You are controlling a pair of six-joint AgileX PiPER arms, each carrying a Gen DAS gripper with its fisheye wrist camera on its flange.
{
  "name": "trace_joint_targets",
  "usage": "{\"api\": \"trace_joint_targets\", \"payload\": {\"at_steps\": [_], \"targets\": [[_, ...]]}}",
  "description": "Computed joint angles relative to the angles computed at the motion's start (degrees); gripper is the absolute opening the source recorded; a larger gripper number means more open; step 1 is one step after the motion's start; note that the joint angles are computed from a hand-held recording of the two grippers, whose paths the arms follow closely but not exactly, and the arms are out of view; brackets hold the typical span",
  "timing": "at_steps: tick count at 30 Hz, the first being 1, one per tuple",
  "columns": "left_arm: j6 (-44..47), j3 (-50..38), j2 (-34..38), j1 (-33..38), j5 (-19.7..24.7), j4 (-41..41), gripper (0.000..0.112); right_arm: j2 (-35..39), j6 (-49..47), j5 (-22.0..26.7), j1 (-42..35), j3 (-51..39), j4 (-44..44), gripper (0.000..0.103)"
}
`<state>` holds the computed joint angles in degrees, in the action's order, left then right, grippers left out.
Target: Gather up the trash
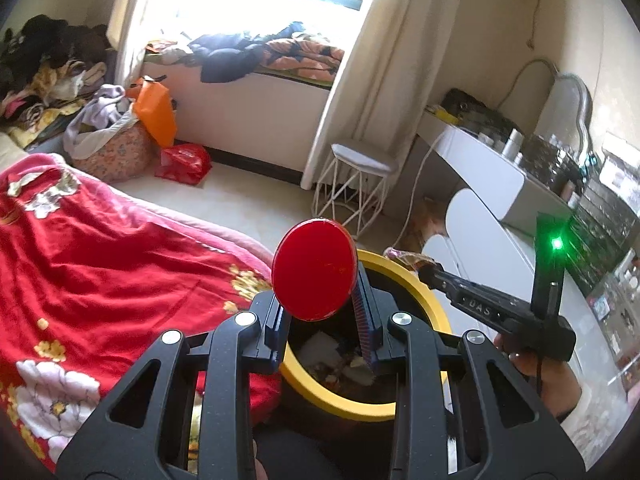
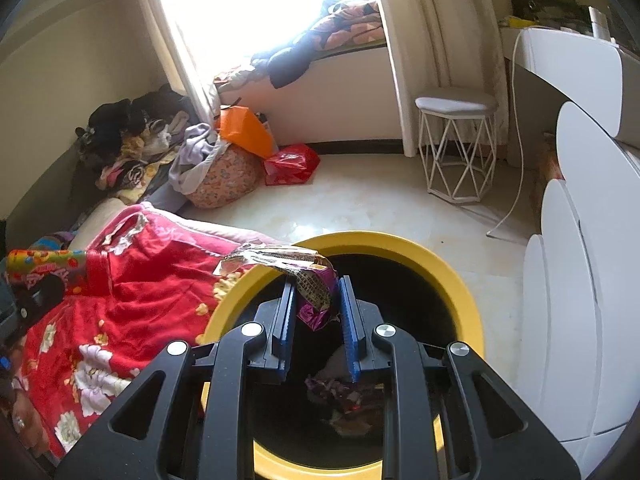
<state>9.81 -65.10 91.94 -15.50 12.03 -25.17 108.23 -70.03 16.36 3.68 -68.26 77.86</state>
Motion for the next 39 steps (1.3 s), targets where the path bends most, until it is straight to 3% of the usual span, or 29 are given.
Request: {"api": "trace_joint_targets", "payload": {"at_steps": [11, 20, 25, 31, 34, 39], "targets": [[-1.25, -5.27, 7.69, -4.02, 1.89, 2.54, 0.023, 3.77, 12.44, 0.74, -1.79, -4.51, -12.77, 0.021], [3.14, -10.34, 14.64, -4.73, 4.69, -1.57, 0.023, 7.55, 20.82, 3.44, -3.18, -8.67, -20.34, 0.023], [4.74, -13.01, 17.42, -4.20, 6.59, -3.49, 0.023, 8.46, 22.80, 4.36, -3.75, -9.38, -22.21, 0.030], [4.79, -14.24, 18.64, -3.86, 7.60, -3.80, 0.047, 6.89, 19.08, 2.98, -4.38, -5.88, -18.42, 0.044], [0.96, -12.96, 17.25, -4.09, 7.18, 0.34, 0.064, 4.75, 14.31, 1.28, -4.18, -2.59, -13.59, 0.053], [-4.05, -9.00, 13.50, -3.60, 5.64, 5.16, 0.086, -0.15, -1.62, -2.76, -2.52, 3.88, 2.09, 0.072]]}}
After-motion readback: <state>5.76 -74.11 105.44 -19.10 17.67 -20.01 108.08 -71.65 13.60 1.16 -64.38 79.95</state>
